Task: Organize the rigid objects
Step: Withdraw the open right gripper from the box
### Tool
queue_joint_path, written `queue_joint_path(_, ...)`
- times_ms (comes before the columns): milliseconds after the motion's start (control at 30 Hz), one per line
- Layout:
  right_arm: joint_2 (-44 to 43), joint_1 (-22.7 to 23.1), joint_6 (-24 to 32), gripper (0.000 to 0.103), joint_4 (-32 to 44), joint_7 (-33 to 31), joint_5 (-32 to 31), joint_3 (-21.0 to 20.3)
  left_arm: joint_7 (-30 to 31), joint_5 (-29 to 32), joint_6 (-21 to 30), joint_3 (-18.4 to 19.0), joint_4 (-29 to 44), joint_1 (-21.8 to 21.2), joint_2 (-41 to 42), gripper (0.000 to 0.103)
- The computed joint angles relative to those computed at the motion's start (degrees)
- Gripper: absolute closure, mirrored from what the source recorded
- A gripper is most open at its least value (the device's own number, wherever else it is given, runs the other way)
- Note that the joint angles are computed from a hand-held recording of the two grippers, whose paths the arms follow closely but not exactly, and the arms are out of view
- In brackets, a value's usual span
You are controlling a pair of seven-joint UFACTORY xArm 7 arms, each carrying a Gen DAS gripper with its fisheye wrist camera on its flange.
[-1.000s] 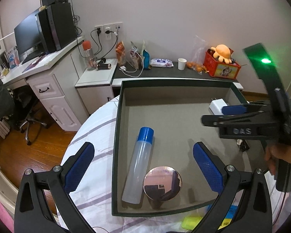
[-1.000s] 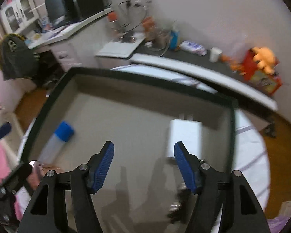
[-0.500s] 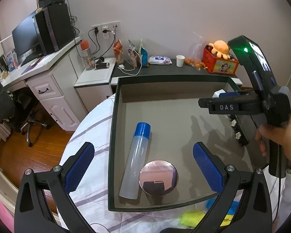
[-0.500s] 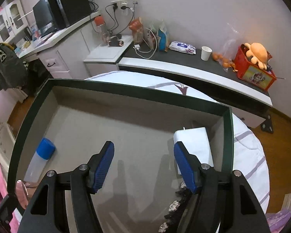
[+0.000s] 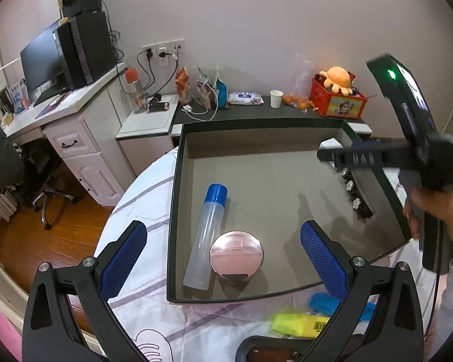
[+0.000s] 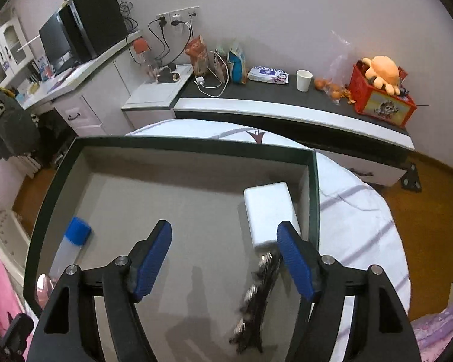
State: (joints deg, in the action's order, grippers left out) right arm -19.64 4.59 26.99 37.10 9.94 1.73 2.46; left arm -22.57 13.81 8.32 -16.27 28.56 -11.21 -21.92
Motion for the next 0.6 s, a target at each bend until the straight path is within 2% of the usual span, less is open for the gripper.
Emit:
queue_joint_path(67,-2.4,0.6,0.5,0.029,-1.8,-0.8,-0.2,0.4,-0.3,0.0,0.3,-0.3,0.0,0.1,-0.2,0.0)
queue_joint_path(133,-6.5,-0.5,-0.1,0.029,-4.9,1.9,-2.4,2.3,-1.3,0.9,0.8,-1.3,-0.3,0.9,-1.0,0.0)
queue_joint_path(233,-14.0,0.6,-0.2,0.029,-9.4,3.4,-2.3,2.8,-0.4,-0.9,1.3,0.8,-2.4,-1.8,-3.6,0.0)
queue_joint_path(300,-19.9,1.1,0.5,0.025,-12.3,4.4,-2.5,3.4,0.5,-2.2,1.9,1.9,-4.3,-3.3,-6.3,0.0)
queue_joint_path(467,-35.0,3.7,6.9,0.024,-17.8,7.5,-2.2,5.2,0.9,-5.3,4.8,3.1,-9.3,-5.9,-14.5,0.0)
queue_joint_path(600,-44.9,5.6,13.5,0.023,-20.0,10.9,-3.0,8.7,1.0,-7.0,8.7,3.0,-13.2,-8.1,-23.3,0.0)
